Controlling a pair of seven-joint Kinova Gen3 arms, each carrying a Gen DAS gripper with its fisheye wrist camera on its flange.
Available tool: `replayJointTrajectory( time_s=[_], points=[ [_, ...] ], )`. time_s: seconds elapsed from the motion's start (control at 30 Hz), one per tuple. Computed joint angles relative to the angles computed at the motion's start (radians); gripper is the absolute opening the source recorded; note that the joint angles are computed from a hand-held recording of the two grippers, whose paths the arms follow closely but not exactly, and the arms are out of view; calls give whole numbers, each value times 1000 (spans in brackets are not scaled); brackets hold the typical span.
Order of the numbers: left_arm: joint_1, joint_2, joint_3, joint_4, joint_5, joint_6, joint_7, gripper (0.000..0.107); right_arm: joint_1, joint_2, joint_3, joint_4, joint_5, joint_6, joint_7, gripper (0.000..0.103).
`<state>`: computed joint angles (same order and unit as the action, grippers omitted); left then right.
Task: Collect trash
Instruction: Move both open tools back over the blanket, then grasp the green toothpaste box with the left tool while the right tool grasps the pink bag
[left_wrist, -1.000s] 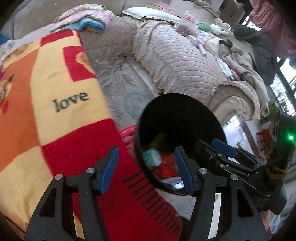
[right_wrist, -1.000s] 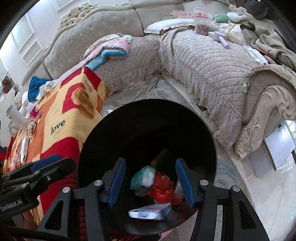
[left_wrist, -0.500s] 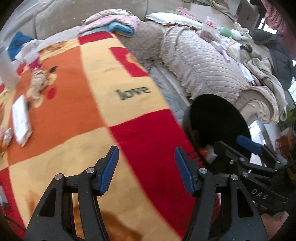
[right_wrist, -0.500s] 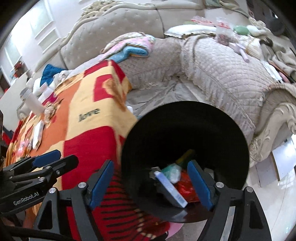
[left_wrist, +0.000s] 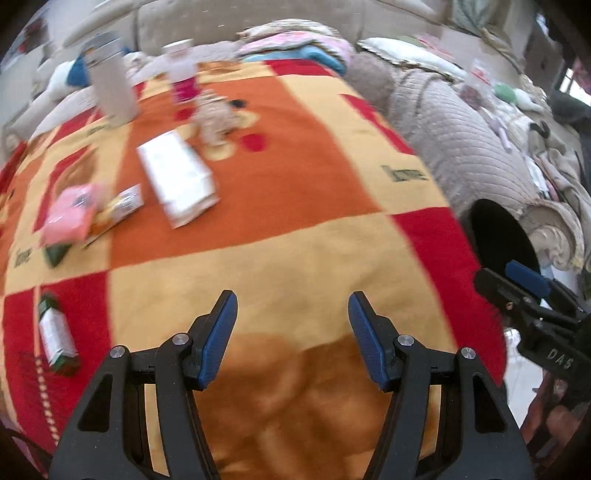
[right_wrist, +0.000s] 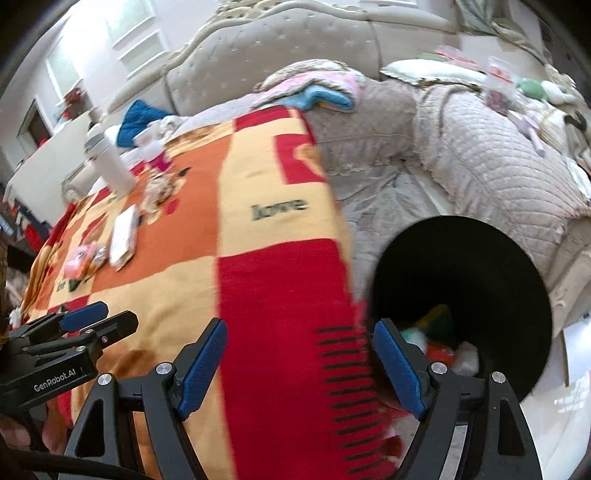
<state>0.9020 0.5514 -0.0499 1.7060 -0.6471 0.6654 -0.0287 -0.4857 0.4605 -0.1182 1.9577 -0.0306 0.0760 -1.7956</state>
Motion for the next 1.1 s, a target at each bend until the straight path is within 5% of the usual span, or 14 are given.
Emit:
replayJointTrajectory(
  time_s=[0.5, 0.73, 1.1],
  points=[
    [-32, -244, 10, 380, -113, 55, 373, 61, -96, 93, -106, -158, 11, 94, 65, 80],
    [-119, -280, 33, 516, -191, -78, 552, 61, -153, 123, -98, -227, 17, 149, 86, 80],
    [-191, -251, 19, 562, -386, -221, 677, 61, -206, 204, -107, -387, 10, 244, 121, 80]
  ],
)
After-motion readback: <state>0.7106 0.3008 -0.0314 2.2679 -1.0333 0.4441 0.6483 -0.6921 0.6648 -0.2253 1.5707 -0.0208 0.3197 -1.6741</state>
